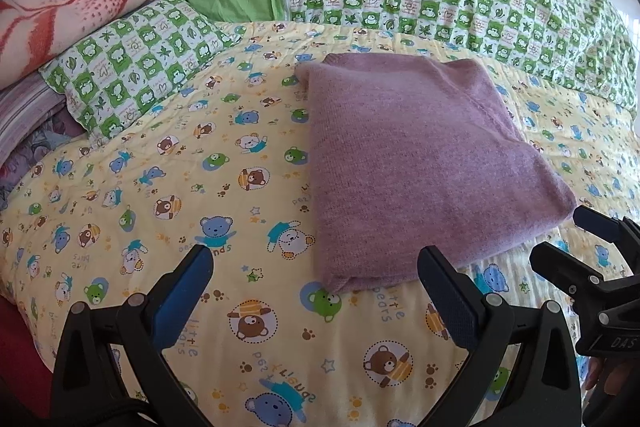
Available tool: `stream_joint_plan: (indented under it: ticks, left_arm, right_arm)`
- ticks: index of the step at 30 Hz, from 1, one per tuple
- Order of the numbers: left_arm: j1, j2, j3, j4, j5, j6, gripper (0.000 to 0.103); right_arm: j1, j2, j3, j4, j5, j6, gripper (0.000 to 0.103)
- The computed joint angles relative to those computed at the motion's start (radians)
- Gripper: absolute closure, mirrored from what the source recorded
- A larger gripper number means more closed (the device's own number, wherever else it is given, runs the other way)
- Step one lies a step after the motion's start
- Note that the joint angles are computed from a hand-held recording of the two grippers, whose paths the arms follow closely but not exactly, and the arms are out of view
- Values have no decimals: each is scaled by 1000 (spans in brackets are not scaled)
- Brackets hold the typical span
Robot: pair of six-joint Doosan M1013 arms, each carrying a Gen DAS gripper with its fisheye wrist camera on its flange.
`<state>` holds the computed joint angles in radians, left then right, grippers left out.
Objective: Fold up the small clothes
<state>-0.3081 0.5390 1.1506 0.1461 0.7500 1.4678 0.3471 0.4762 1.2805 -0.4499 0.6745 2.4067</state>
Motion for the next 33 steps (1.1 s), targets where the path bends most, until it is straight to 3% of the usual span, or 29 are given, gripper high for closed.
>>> stream_joint_plan:
  ticks: [33]
  left_arm:
    - [1, 9, -24, -14, 16, 4, 1]
  right_arm:
    - [-6, 1, -13, 17, -11, -29, 0]
